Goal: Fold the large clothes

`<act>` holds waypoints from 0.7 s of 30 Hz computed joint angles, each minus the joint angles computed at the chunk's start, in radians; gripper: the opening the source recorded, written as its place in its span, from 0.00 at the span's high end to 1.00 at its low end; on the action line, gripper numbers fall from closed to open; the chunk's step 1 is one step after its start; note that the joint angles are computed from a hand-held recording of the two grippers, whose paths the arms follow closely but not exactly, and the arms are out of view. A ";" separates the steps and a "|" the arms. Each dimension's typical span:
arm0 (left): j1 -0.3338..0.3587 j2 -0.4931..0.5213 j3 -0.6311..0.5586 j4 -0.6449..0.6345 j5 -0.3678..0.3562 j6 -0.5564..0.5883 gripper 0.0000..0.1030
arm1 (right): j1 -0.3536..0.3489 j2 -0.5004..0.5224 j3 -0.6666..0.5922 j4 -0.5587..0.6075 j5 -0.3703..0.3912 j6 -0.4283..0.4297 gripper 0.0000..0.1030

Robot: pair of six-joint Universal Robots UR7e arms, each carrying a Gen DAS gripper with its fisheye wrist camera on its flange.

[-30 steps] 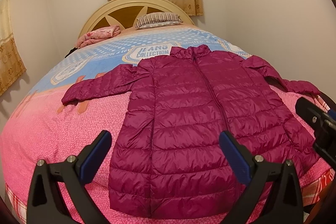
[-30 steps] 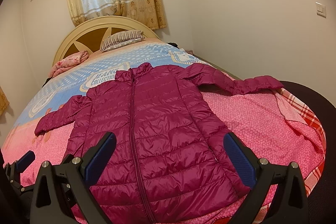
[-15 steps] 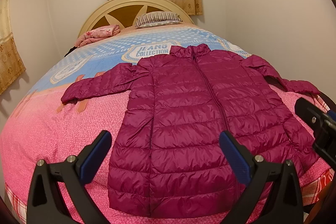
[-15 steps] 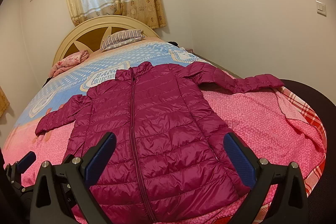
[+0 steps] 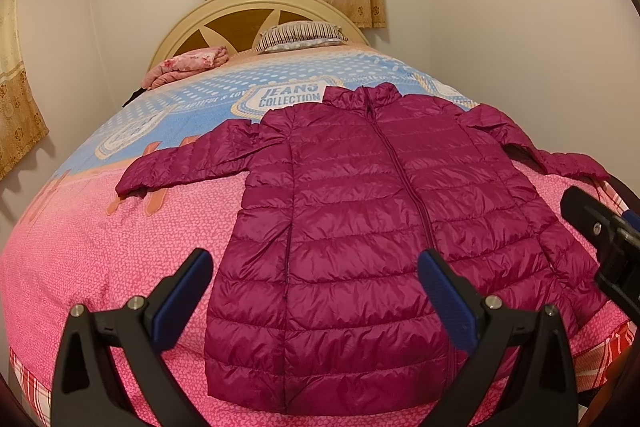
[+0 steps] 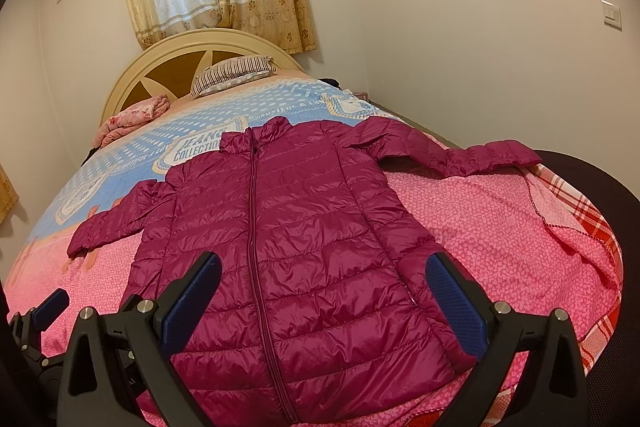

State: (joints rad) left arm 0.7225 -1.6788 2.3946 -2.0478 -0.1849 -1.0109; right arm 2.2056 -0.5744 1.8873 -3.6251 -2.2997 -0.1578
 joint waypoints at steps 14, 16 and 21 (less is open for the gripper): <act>-0.002 0.002 0.003 0.007 -0.005 -0.010 0.00 | 0.000 0.004 -0.001 0.017 -0.005 0.018 0.01; 0.001 0.004 0.003 -0.006 -0.006 0.002 0.00 | 0.000 0.002 0.000 0.021 -0.003 0.019 0.01; 0.009 0.011 0.006 -0.033 -0.013 0.020 0.00 | -0.004 0.002 -0.006 0.046 -0.004 0.032 0.01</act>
